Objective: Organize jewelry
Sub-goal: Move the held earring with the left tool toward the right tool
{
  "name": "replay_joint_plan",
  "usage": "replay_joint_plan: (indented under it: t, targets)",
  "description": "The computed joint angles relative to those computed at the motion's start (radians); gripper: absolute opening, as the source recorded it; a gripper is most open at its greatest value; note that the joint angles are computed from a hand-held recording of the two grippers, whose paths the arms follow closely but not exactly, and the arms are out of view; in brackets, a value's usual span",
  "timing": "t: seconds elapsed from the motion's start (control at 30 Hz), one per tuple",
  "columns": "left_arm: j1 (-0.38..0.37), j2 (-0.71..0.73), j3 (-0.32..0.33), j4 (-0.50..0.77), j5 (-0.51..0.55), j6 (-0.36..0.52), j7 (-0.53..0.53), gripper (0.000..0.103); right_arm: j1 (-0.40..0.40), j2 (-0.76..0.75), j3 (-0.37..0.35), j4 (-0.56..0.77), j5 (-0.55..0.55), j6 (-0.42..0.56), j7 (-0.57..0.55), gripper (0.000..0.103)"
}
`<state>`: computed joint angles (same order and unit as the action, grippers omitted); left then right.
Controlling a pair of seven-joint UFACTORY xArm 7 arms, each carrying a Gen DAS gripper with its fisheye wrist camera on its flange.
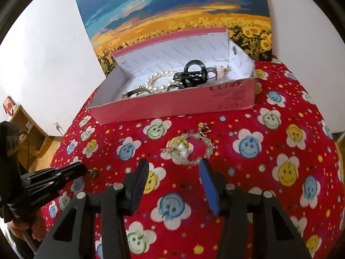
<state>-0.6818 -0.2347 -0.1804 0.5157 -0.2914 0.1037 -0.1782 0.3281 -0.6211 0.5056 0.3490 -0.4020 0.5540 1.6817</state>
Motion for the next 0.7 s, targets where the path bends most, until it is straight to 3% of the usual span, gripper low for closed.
replay_joint_plan:
  t: [0.23, 0.4, 0.6, 0.67, 0.7]
  targets:
    - [0.044, -0.008, -0.035, 0.004, 0.059, 0.025, -0.051, 0.009, -0.041, 0.094, 0.012, 0.052, -0.075, 0.021, -0.016, 0.043]
    - [0.036, -0.017, -0.017, -0.010, 0.056, 0.020, -0.051, 0.009, -0.035, 0.076, -0.004, 0.060, -0.102, 0.015, -0.010, 0.042]
    - [0.036, -0.038, -0.006, -0.021, 0.060, 0.055, -0.033, 0.009, -0.038, 0.118, 0.011, 0.098, -0.127, -0.061, -0.015, 0.042]
    - [0.024, -0.044, 0.002, -0.024, 0.048, 0.070, -0.015, 0.013, -0.039, 0.145, 0.023, 0.116, -0.136, -0.081, -0.009, 0.042]
    - [0.022, -0.049, 0.002, -0.026, 0.046, 0.079, -0.007, 0.023, -0.039, 0.161, 0.027, 0.125, -0.142, -0.095, -0.007, 0.042]
